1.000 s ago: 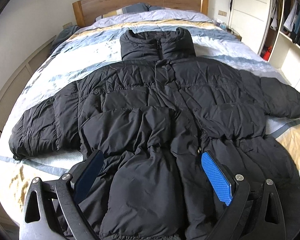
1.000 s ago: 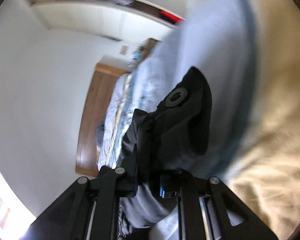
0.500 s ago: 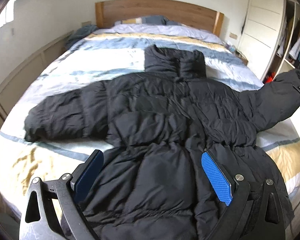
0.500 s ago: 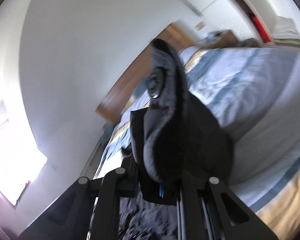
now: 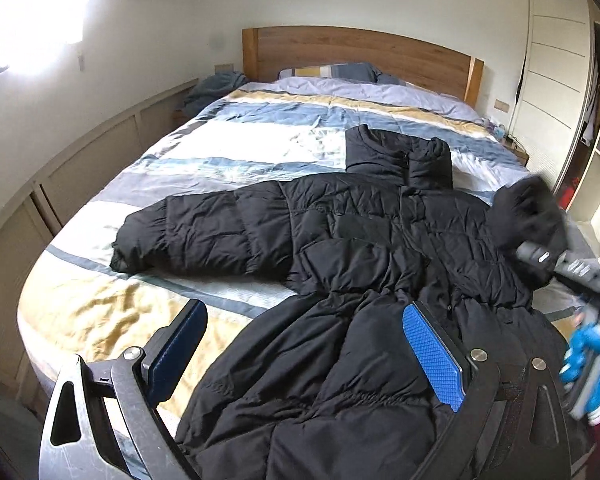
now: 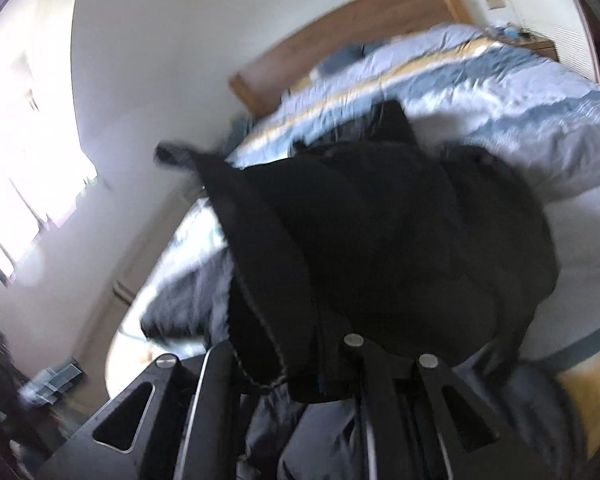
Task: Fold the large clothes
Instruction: 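Carry the sleeve across the coat body with the right tool and release, then move the left tool toward the other sleeve cuff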
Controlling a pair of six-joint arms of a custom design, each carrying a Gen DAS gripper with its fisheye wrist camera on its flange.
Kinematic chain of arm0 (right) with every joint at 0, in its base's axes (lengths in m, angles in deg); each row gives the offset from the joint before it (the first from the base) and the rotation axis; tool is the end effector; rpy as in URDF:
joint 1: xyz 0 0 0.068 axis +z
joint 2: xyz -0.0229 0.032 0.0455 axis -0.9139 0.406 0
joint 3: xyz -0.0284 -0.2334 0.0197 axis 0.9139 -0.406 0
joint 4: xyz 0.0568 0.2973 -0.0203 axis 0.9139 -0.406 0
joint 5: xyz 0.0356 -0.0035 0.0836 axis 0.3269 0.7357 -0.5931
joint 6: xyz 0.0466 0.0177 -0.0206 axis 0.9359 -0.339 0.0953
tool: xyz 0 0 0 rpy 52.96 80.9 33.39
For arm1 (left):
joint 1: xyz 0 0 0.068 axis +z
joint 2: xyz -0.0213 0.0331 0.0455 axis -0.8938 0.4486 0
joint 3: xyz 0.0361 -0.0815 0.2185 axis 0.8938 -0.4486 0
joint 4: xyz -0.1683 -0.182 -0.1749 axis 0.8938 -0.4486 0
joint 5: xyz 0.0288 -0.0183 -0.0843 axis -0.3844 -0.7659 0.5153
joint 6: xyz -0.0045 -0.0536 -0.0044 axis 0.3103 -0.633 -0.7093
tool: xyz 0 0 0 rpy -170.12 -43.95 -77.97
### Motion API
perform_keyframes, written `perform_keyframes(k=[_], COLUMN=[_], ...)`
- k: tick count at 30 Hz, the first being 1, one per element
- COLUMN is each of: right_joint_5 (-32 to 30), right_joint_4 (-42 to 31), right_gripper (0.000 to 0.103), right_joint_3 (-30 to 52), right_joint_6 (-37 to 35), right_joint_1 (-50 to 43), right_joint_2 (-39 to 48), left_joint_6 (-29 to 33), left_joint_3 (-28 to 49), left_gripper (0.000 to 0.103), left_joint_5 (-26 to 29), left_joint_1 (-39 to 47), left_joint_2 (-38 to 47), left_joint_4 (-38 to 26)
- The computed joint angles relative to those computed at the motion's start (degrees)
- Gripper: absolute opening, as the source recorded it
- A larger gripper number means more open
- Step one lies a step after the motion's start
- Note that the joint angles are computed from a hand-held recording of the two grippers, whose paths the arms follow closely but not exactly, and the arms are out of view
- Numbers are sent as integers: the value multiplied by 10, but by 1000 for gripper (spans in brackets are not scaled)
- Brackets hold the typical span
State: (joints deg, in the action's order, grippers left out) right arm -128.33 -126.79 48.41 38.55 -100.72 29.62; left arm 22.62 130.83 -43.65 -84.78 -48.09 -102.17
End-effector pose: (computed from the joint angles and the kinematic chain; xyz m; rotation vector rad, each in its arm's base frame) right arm 0.1604 -0.0803 0.2369 0.2326 2.2370 0.6056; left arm 0.1316 -0.0455 0.3114 0.1444 2.3271 -0.0824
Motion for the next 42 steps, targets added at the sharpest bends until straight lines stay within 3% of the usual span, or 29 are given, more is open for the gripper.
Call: perform_keyframes(k=[4, 5, 8, 12, 15, 18, 20, 22, 25, 30, 34, 37, 42], right_joint_5=[102, 114, 191, 201, 211, 234, 216, 198, 180, 61, -21, -6, 33], right_joint_4=[31, 78, 86, 113, 109, 105, 91, 72, 38, -68, -141, -85, 37], right_gripper=[14, 14, 17, 17, 17, 26, 39, 62, 69, 69, 69, 69, 69], right_joint_3=[-59, -72, -93, -90, -66, -45, -43, -45, -42, 9, 93, 156, 249], right_joint_6=[48, 50, 78, 95, 89, 78, 75, 72, 45, -71, -221, -255, -199], right_joint_1=[105, 110, 182, 202, 218, 243, 242, 249, 265, 189, 18, -89, -131], right_joint_2=[-29, 1, -7, 22, 34, 90, 87, 59, 12, -13, 78, 181, 352], left_joint_6=[7, 8, 1, -35, -86, -141, -172, -189, -208, -227, -223, -216, -213], left_joint_3=[8, 10, 16, 27, 44, 64, 78, 92, 110, 155, 178, 197, 238], left_gripper=[97, 97, 97, 97, 97, 97, 97, 97, 97, 97, 97, 97, 97], left_joint_5=[-13, -18, -34, -67, -120, -162, -179, -171, -143, -145, -126, -108, -82], left_joint_1=[3, 3, -5, -49, -128, -198, -234, -248, -245, -255, -254, -256, -263], left_joint_2=[-22, -28, -39, -32, -13, 16, 40, 69, 108, 190, 268, 350, 505], left_joint_4=[-24, -31, -51, -71, -88, -105, -113, -111, -89, -45, 9, 58, 159])
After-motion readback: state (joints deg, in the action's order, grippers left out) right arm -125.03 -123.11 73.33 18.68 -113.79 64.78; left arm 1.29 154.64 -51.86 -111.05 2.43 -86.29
